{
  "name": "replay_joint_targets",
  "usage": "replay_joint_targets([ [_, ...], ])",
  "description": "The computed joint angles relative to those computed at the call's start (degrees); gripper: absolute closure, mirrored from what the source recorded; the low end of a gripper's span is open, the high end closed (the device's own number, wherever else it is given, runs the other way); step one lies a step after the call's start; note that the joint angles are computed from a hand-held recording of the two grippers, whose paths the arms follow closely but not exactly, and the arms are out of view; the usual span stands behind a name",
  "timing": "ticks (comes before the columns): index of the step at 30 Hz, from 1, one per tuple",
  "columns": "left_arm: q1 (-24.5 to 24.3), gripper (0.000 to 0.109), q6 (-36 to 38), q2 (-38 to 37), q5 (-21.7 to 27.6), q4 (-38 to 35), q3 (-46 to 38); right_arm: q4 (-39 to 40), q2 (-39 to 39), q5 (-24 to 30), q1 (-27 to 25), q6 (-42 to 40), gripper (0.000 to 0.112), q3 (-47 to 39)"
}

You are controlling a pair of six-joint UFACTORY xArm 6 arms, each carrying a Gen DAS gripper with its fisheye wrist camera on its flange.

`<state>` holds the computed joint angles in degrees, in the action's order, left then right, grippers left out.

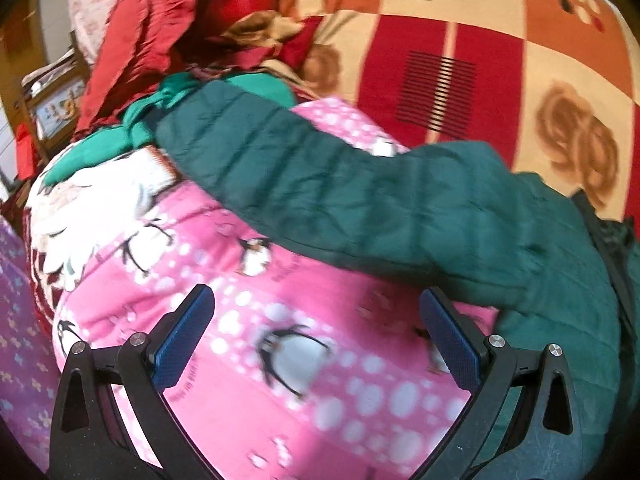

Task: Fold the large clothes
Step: 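Move the left gripper to the sleeve cuff and grasp it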

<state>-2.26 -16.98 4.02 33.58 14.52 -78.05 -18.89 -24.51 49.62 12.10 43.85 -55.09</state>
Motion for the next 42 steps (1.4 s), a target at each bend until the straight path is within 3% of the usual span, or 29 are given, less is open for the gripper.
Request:
replay_joint_targets([
  [21,5.65,0.006,-4.45,11.66,2.38,5.71,-13.59,-0.22,5.71,1.67,1.40,-1.81,0.010,-4.12],
  [27,7.21,0.006,-5.04,19.67,5.46,6.10,-26.08,0.38,5.47,1.65,1.25,-1.43,0.010,-3.77],
  [33,9.12,0.008,-3.54,34.29,14.48,1.70,-48.84,0.13,4.97,1.96,1.52,-0.98,0.010,-3.51],
  [35,9.77,0.017,-2.91,37.74,14.51,-1.09,-53.98,0.12,4.94,1.99,1.52,-0.70,0.010,-3.47],
  [37,10.21,0.039,-0.25,39.47,12.85,-5.96,-55.92,0.66,4.86,1.80,1.42,-0.85,0.010,-3.26],
  [38,10.26,0.046,1.26,41.11,14.08,-8.02,-58.52,0.94,4.83,1.79,1.35,-0.99,0.010,-3.18],
  [40,10.35,0.075,3.56,45.27,18.31,-10.93,-65.42,1.13,4.79,1.89,1.36,-1.18,0.010,-3.10],
  [42,10.62,0.088,3.36,43.55,17.27,-12.19,-62.74,1.03,4.40,1.85,1.43,-1.34,0.010,-2.79],
])
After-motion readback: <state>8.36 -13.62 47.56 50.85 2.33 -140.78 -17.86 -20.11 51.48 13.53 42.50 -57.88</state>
